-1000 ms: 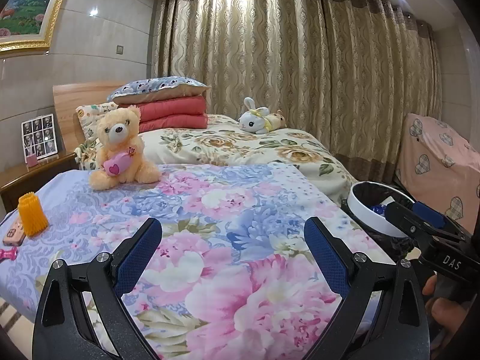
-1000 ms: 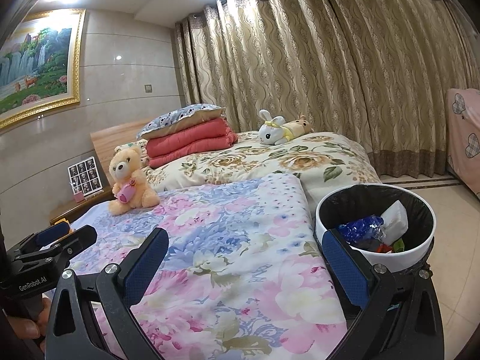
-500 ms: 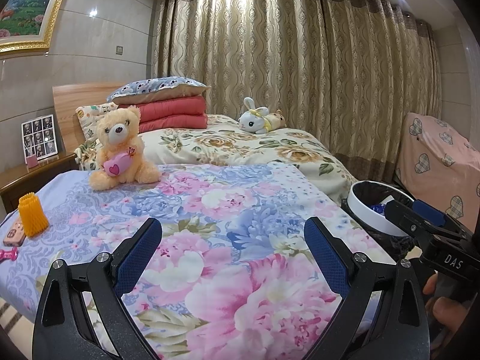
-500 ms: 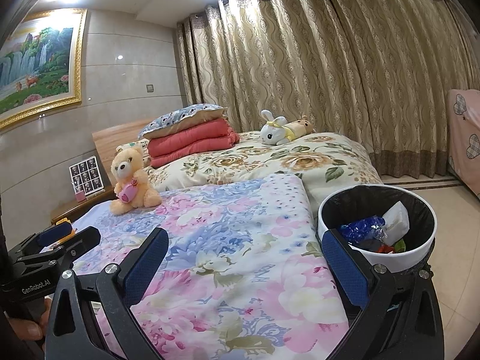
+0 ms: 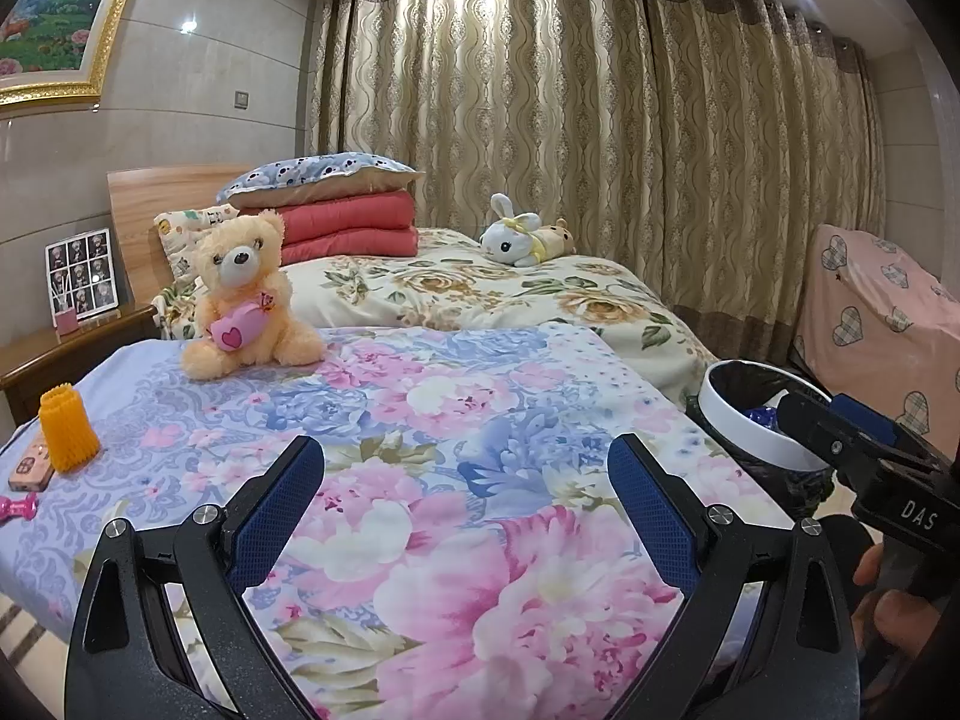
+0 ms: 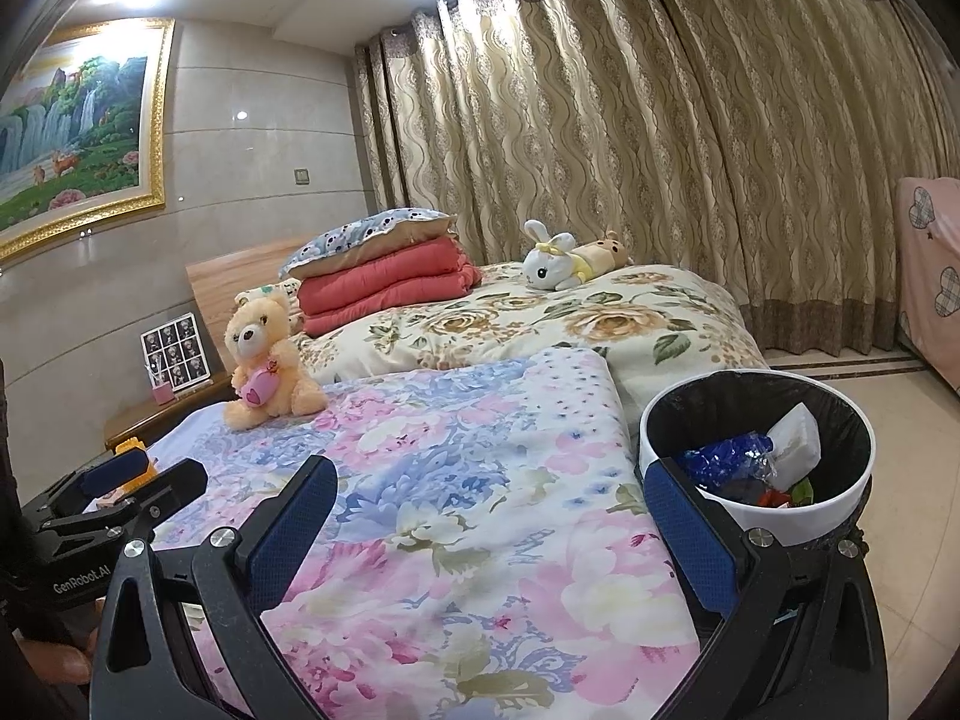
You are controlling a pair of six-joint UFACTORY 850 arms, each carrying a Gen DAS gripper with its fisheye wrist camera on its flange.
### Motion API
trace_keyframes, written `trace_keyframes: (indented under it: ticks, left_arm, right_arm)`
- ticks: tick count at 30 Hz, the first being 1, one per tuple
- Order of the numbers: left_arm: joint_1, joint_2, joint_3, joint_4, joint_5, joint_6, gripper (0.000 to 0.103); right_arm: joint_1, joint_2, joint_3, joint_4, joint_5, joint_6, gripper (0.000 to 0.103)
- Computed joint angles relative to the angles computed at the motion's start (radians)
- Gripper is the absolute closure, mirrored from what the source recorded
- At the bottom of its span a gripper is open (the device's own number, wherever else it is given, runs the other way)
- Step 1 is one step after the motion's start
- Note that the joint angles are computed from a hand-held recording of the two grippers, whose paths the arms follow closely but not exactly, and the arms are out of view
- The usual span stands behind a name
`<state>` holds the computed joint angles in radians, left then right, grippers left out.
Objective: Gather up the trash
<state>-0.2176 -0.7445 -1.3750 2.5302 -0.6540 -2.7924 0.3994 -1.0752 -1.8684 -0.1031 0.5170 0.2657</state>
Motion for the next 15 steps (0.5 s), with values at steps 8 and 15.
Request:
trace_keyframes:
  ticks: [8, 15]
  left_arm:
    - [0.006, -0.004, -0.001, 0.001, 0.004, 0.004, 0.005]
    - [0.01, -0.01, -0.007, 0.008, 0.015, 0.001, 0.005]
  right_arm:
    - [0.0, -0.005, -0.012, -0.028, -0.014, 0.024, 0.0]
    - [-0.005, -0.014, -0.033, -0.059, -0.039, 0.065, 0.0]
